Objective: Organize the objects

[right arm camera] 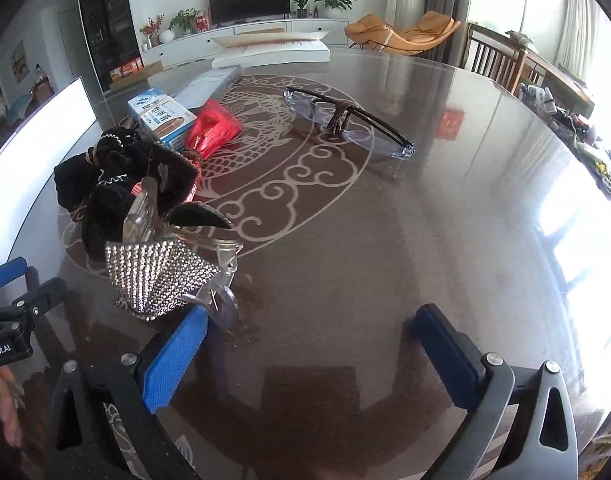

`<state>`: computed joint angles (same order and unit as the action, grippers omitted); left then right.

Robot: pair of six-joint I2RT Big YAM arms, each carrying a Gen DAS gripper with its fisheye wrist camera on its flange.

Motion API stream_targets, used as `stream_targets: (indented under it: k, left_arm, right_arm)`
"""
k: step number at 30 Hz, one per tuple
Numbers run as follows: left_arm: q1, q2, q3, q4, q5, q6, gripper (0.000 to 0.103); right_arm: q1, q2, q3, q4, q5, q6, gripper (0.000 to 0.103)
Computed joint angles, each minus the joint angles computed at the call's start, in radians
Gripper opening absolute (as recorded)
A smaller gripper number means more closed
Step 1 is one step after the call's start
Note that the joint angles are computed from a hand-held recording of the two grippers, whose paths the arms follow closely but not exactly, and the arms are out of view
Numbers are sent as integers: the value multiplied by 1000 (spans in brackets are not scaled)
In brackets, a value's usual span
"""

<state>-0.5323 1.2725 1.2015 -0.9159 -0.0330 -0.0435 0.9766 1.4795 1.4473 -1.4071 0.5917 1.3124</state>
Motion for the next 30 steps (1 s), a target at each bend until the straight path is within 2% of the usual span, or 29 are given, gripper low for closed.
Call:
stream_targets:
  k: [3, 6, 30]
  left_arm:
    - [-3, 34, 30, 7, 1, 2, 103]
    - [-5, 47, 30, 51, 4, 9, 103]
    - [-7, 58, 38, 53, 8, 8, 103]
  right_arm:
    - [3, 0, 0, -1, 3, 3, 103]
    - [-4, -1, -4, 8, 2, -5, 103]
    - [-3, 1, 0, -3, 5, 12, 103]
